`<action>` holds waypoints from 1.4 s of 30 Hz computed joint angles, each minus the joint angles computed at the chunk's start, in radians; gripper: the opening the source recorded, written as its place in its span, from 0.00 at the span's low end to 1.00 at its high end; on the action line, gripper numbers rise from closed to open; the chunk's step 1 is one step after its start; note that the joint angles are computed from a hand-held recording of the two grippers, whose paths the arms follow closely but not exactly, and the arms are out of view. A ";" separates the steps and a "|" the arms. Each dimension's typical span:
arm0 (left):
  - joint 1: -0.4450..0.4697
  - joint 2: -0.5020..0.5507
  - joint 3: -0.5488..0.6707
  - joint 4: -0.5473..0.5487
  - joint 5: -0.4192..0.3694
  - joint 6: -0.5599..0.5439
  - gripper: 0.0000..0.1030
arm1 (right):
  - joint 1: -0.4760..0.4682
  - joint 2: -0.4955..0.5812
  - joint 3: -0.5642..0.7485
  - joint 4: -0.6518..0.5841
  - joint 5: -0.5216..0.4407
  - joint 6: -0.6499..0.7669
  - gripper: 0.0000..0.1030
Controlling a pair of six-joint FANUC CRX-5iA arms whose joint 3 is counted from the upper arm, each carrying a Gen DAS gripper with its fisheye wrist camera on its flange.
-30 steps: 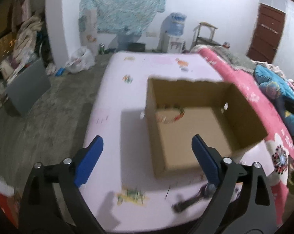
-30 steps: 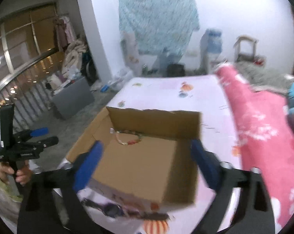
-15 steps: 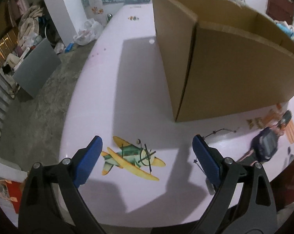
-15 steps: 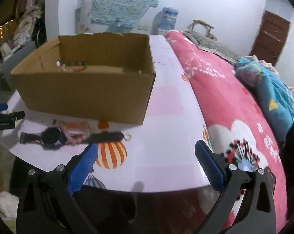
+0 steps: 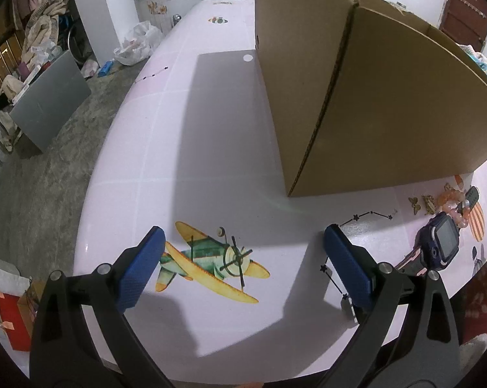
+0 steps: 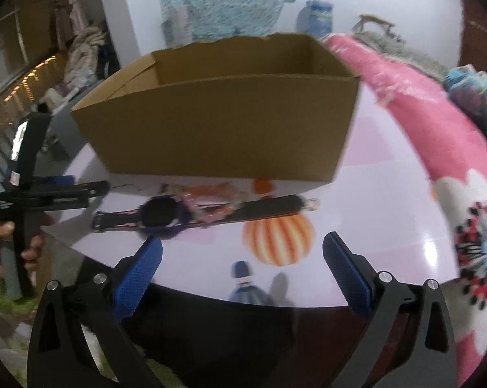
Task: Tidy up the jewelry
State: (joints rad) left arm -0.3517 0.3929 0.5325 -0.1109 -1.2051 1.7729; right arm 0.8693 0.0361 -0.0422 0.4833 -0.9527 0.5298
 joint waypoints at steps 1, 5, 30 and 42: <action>-0.003 0.000 -0.001 -0.005 0.003 0.008 0.93 | -0.004 0.002 0.006 -0.026 0.019 0.020 0.94; -0.001 -0.009 -0.018 0.000 0.012 -0.002 0.93 | -0.010 -0.003 0.009 -0.077 0.074 0.070 0.94; 0.082 -0.222 -0.500 0.656 0.254 -0.364 0.52 | -0.091 0.135 0.234 -0.402 0.089 0.375 0.48; 0.098 -0.228 -0.699 1.123 0.348 -0.546 0.52 | -0.109 0.151 0.243 -0.433 0.069 0.362 0.40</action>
State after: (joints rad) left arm -0.2541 0.1646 -0.1670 1.0117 -0.8575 1.2272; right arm 0.7602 0.1875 0.2006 0.0506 -0.8841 0.8923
